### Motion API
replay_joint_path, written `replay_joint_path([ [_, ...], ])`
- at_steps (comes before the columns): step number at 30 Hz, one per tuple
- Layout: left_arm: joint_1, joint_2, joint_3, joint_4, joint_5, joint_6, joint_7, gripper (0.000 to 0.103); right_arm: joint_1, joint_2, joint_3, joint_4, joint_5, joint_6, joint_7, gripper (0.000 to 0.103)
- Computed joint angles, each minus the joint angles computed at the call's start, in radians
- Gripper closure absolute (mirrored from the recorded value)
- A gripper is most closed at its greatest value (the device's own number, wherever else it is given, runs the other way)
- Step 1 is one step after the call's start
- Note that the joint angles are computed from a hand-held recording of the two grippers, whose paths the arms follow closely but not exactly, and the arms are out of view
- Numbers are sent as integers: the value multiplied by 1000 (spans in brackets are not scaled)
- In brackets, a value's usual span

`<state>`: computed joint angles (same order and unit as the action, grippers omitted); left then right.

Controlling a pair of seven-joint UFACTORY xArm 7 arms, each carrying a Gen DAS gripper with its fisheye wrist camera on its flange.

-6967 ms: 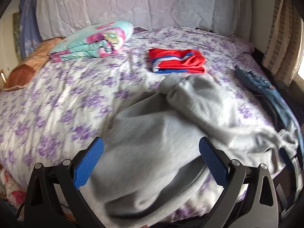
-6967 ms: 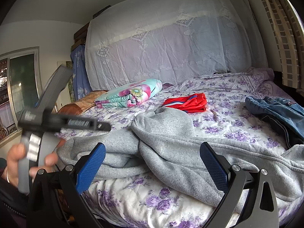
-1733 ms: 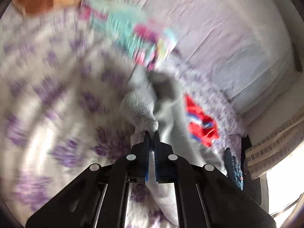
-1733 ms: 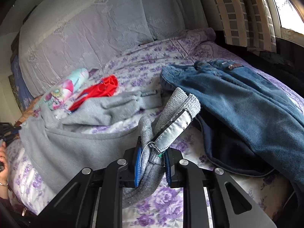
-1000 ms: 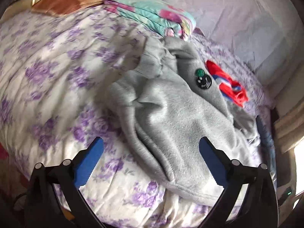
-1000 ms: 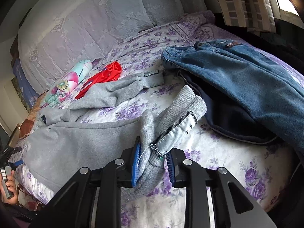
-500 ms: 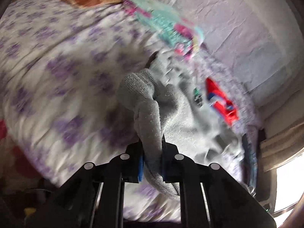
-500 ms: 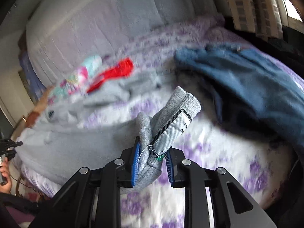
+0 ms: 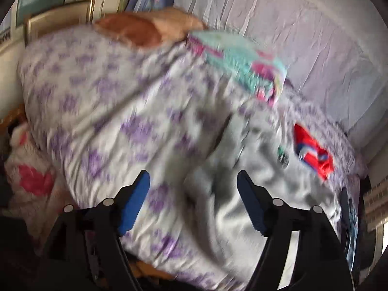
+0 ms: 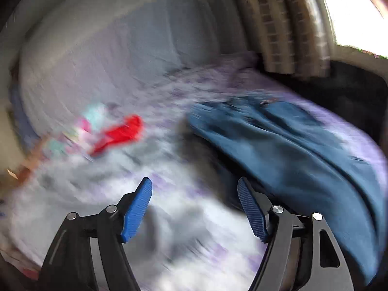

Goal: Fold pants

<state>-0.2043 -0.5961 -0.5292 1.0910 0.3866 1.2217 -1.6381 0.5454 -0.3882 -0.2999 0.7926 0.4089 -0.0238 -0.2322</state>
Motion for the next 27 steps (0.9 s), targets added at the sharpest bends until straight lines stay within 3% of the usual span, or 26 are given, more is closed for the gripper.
replay_joint_path([
  [2, 12, 70, 15, 48, 21, -59, 39, 30, 207, 111, -169, 184, 209, 118, -169, 29],
  [4, 19, 192, 36, 105, 39, -134, 70, 29, 287, 305, -265, 393, 412, 227, -288, 29],
  [6, -5, 310, 86, 145, 20, -238, 107, 29, 211, 514, -249, 600, 484, 367, -245, 29],
  [8, -26, 420, 115, 203, 13, -287, 136, 29, 218, 721, -330, 809, 503, 478, -148, 29],
  [10, -49, 546, 132, 294, 29, -273, 169, 29, 186, 907, -389, 1018, 464, 592, -1, 29],
  [11, -61, 593, 141, 330, 41, -263, 172, 29, 135, 992, -364, 1123, 403, 624, 65, 29],
  [13, -89, 677, 163, 396, 36, -239, 202, 29, 87, 1142, -422, 1332, 407, 773, 131, 63],
  [14, -101, 694, 175, 408, 36, -225, 205, 29, 73, 1186, -435, 1404, 409, 807, 100, 81],
  [15, -111, 703, 188, 408, 37, -225, 206, 27, 76, 1202, -449, 1434, 390, 820, 56, 84],
  [16, -120, 699, 202, 392, 38, -241, 207, 26, 117, 1205, -504, 1425, 350, 792, 23, 85],
  [18, -143, 690, 228, 372, 60, -253, 214, 25, 179, 1174, -544, 1348, 237, 682, -5, 85],
  [19, -154, 689, 241, 364, 68, -257, 218, 25, 182, 1185, -566, 1354, 210, 675, -7, 85],
  [21, -172, 693, 269, 351, 71, -273, 228, 22, 105, 1239, -498, 1440, 143, 740, 22, 84],
  [22, -184, 703, 280, 360, 75, -264, 236, 20, 102, 1260, -493, 1451, 106, 727, -3, 83],
  [23, -199, 716, 291, 377, 84, -248, 244, 17, 136, 1264, -529, 1421, 93, 685, -22, 80],
  [25, -226, 731, 311, 413, 77, -214, 266, 16, 127, 1255, -516, 1439, 63, 698, 20, 72],
  [27, -230, 678, 333, 361, 26, -276, 276, 16, 169, 1217, -563, 1378, 112, 659, 57, 56],
])
